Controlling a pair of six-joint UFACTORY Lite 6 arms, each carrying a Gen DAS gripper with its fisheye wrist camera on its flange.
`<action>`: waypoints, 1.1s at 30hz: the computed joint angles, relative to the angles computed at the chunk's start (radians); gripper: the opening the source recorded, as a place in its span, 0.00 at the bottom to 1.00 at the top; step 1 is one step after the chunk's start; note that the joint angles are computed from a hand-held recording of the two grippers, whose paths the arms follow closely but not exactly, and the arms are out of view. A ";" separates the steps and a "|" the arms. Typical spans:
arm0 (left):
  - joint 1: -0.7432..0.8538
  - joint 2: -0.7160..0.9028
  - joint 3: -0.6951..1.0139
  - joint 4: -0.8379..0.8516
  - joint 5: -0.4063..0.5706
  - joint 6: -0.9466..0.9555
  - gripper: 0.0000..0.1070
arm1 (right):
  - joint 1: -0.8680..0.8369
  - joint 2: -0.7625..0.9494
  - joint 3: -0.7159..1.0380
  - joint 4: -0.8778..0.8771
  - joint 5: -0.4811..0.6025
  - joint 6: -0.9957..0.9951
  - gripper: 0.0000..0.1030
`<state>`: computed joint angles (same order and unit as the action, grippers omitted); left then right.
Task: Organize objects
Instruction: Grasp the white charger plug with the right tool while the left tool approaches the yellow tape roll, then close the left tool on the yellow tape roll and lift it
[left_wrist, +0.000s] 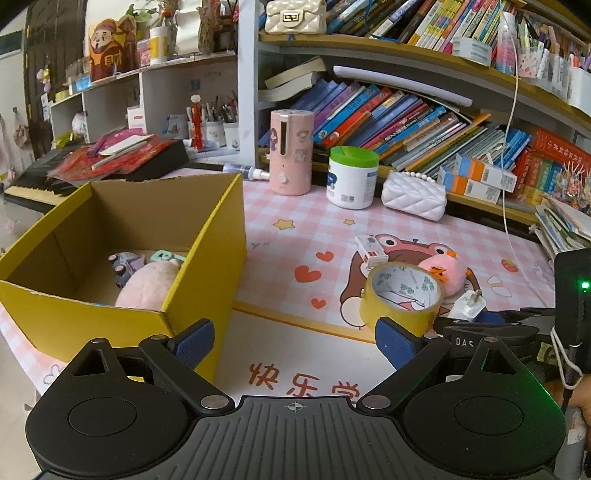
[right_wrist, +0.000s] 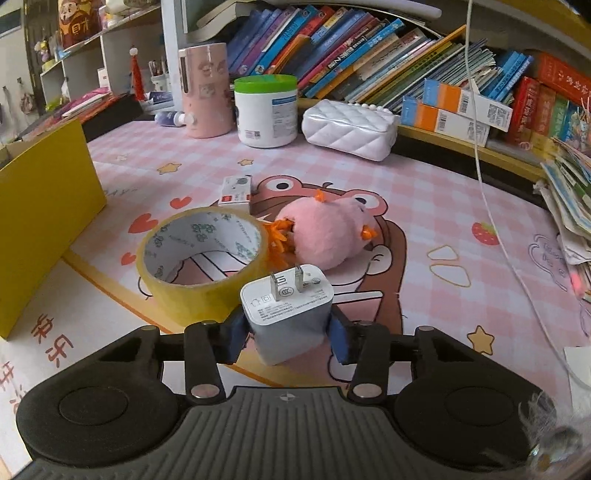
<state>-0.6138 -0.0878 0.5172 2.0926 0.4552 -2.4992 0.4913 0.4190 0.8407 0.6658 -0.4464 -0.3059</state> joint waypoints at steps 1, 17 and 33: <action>-0.002 0.009 0.008 0.011 -0.002 -0.010 0.89 | -0.005 -0.014 -0.013 -0.006 -0.001 0.014 0.42; -0.044 0.412 0.356 0.296 -0.039 -0.211 0.90 | 0.002 -0.478 -0.338 0.591 -0.058 -0.310 0.42; -0.053 0.840 0.799 0.040 -0.130 0.123 0.90 | 0.041 -0.634 -0.439 0.780 -0.065 -0.493 0.42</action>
<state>-0.6669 0.7517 1.3162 2.1331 0.3252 -2.3761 0.5322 -0.2145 0.4019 1.4460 -0.5113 -0.7987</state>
